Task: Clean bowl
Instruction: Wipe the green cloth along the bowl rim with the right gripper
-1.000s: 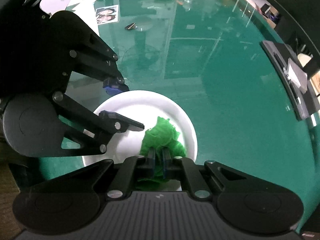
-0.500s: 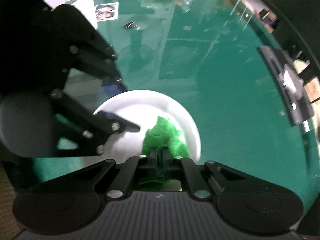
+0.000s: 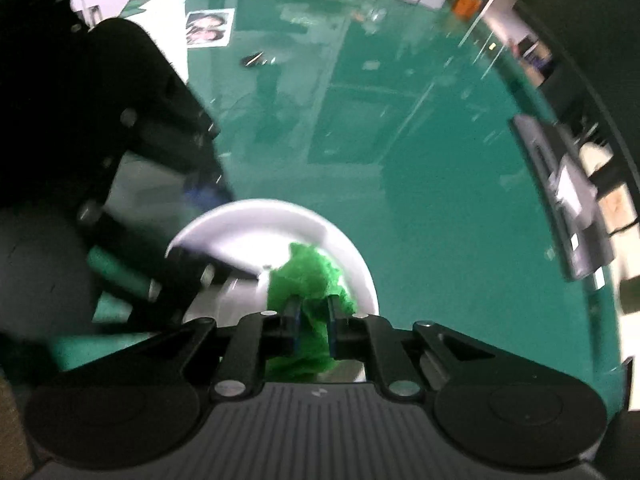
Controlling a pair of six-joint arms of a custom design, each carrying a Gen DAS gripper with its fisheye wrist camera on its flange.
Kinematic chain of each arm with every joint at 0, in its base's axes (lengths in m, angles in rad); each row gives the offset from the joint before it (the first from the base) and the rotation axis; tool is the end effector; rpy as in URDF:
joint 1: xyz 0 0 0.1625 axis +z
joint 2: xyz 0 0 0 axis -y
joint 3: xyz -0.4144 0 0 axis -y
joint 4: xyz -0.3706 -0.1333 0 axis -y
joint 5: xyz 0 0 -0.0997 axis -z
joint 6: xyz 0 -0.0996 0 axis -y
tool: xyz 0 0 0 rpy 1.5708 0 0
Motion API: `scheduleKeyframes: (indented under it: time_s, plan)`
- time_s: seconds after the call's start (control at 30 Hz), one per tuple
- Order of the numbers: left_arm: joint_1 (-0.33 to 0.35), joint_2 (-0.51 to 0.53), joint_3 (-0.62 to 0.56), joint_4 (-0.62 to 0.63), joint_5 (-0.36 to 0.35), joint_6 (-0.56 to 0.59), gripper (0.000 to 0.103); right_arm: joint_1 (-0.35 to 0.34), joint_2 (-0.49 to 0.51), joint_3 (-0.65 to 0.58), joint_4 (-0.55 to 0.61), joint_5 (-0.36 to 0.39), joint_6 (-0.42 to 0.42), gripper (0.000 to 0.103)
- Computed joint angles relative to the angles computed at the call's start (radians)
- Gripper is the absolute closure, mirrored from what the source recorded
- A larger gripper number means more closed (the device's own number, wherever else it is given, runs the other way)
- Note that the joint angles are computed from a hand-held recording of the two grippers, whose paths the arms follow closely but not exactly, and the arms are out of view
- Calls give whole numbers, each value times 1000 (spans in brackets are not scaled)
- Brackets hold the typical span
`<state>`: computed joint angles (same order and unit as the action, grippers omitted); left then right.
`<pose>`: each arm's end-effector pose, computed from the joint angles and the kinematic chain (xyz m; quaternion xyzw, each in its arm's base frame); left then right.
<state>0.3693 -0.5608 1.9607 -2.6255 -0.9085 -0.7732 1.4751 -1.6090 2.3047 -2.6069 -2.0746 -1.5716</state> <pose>-0.3785 -0.3551 -0.0899 0.2525 0.8985 -0.1778 0.3120 0.0474 -0.3981 0.2901 0.6109 -0.7345 -0.0716 0.2866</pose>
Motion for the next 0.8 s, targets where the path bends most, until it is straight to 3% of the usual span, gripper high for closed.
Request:
scheduleKeyframes:
  time_s: [0.07,0.27,0.43,0.57,0.63,0.8]
  plan:
    - [1,-2,2,-1,-1,5,78,-9,-4,-10,49,15,24,94]
    - [6,-5,1,0,-6,8,78,5,0,-103,274,-74,82,96]
    - [15,-7,-12,17,-22,-2,78,18,24,-84,138,-73,61,96]
    - [41,-28,-10,21,-19,-51,82,14,24,-93,171,-62,89,92]
    - [63,-39,-7,-5,-42,-79,89,12,24,-97,188,-56,103,93]
    - [101,-57,17,-78,-92,-144,91,7,24,-108,227,-40,141,94]
